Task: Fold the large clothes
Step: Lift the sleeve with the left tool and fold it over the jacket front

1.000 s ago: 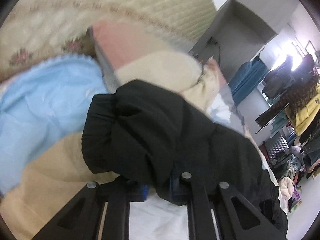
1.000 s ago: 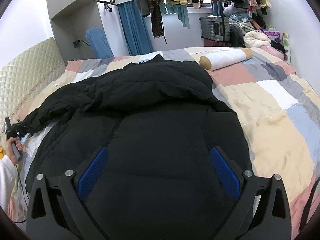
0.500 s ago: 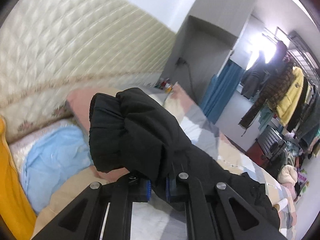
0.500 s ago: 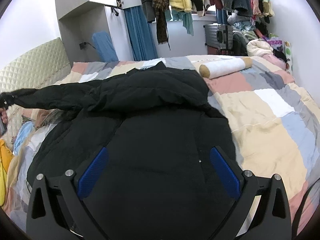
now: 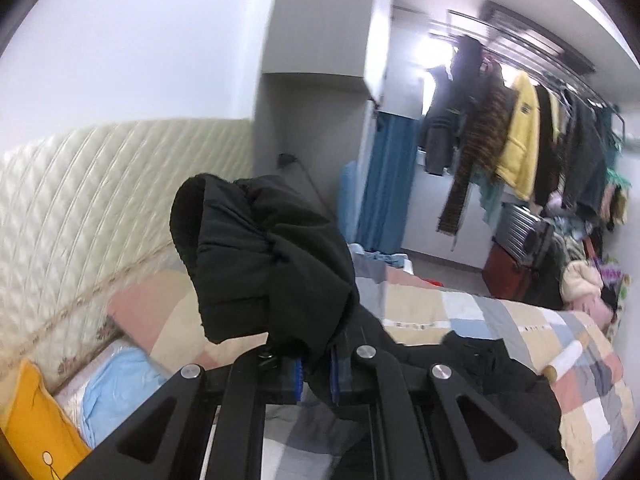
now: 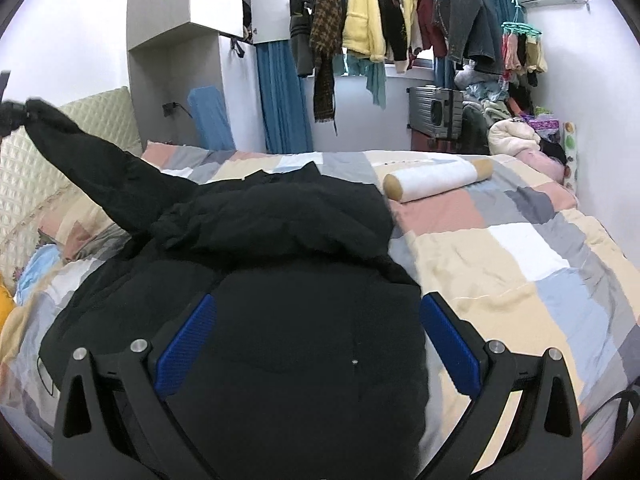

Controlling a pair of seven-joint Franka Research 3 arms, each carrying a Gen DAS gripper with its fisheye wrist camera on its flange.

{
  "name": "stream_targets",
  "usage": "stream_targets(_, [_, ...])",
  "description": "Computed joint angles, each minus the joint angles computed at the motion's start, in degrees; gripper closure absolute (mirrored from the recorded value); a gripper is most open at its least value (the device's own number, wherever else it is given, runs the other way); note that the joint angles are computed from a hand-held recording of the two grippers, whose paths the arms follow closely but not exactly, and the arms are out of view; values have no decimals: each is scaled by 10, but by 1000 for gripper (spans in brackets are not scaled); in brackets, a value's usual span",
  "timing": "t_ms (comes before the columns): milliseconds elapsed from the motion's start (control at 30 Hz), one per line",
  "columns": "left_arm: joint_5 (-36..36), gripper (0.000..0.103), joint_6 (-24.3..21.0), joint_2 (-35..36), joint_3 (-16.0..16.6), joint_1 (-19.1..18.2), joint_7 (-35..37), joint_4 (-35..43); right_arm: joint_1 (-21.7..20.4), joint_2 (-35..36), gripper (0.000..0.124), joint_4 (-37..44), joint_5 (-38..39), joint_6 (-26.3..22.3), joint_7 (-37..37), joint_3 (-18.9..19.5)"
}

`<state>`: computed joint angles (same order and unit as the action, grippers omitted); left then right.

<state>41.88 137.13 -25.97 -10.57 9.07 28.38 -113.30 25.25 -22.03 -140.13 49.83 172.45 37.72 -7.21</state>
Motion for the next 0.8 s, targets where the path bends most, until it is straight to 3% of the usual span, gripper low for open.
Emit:
stream_targets(200, [22, 94, -79, 108, -50, -38, 22, 155, 6, 1, 23, 12, 53, -19, -41, -29])
stream_targets(433, [82, 94, -176, 261, -83, -123, 52, 361, -9, 2, 22, 26, 128, -54, -105, -38])
stream_targets(600, [128, 94, -241, 390, -84, -210, 113, 529, -49, 8, 22, 33, 149, -94, -112, -28])
stream_targets(800, [123, 94, -243, 519, -61, -292, 141, 672, -69, -12, 21, 34, 205, -125, -164, -27])
